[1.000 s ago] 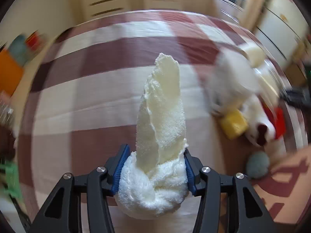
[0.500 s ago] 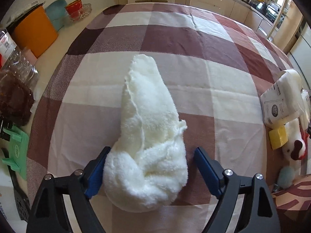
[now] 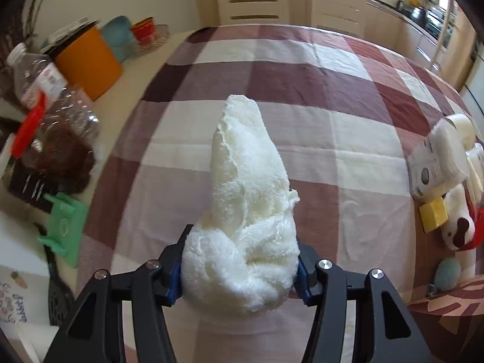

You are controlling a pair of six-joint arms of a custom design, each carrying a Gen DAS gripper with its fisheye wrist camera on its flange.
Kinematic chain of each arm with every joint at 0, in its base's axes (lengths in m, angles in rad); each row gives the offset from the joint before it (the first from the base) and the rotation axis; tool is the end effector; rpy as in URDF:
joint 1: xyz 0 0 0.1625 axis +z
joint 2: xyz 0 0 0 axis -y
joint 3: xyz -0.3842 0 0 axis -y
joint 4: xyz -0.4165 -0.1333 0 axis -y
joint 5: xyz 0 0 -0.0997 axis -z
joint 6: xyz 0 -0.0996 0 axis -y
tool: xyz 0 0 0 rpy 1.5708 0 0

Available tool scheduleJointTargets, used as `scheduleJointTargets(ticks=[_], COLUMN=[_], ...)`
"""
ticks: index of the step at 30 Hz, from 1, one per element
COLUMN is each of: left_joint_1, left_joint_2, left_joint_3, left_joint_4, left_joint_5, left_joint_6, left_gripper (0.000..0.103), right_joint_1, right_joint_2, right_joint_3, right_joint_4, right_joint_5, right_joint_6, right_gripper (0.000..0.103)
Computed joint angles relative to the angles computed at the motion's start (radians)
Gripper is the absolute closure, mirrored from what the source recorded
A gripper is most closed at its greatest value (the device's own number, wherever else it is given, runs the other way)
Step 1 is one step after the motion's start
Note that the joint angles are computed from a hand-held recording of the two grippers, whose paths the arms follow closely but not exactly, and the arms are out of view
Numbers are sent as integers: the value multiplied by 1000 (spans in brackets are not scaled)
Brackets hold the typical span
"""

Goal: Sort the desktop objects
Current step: 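Close the left tool on the white towel while the right tool grasps the green-white box, then carry the towel in the left tool and the box in the right tool over the cardboard box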

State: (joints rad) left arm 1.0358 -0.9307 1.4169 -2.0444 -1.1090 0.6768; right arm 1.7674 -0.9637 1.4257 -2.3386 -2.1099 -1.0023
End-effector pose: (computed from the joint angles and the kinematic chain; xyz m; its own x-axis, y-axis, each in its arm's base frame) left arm -0.2021 -0.6896 0.1856 -0.2789 0.8983 -0.3394 0.8780 0.3817 0.2888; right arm 0.2198 -0.6830 0.2409 -0.3124 -0.7968 0.5173 -0.8350 0.4900 0.2505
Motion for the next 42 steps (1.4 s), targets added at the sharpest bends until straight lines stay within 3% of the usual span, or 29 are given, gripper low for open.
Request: scheduleJointTargets(ticks=[7, 13, 17, 23, 29, 37, 42], left_joint_1=[1, 4, -3, -24, -61, -123, -147], left_joint_2=[-14, -66, -140, -285, -397, -480, -505], left_joint_3=[-41, -87, -75, -34, -29, -19, -3], left_joint_4=[-57, 14, 96, 226, 414, 513, 535], left_joint_5=[70, 73, 92, 39, -76, -246, -291], left_joint_6=[48, 35, 10, -10, -49, -22, -16], left_gripper=[46, 46, 46, 46, 45, 45, 45], right_joint_1=[-12, -18, -10, 25, 64, 126, 159], right_joint_2=[-99, -215, -334, -547, -713, -802, -812], right_joint_3=[-29, -10, 80, 251, 370, 443, 460], right_joint_4=[-43, -18, 8, 106, 275, 354, 336], right_joint_5=[-22, 16, 48, 117, 201, 297, 300], right_joint_6=[35, 51, 47, 13, 22, -8, -3], right_gripper=[72, 72, 72, 72, 72, 72, 72])
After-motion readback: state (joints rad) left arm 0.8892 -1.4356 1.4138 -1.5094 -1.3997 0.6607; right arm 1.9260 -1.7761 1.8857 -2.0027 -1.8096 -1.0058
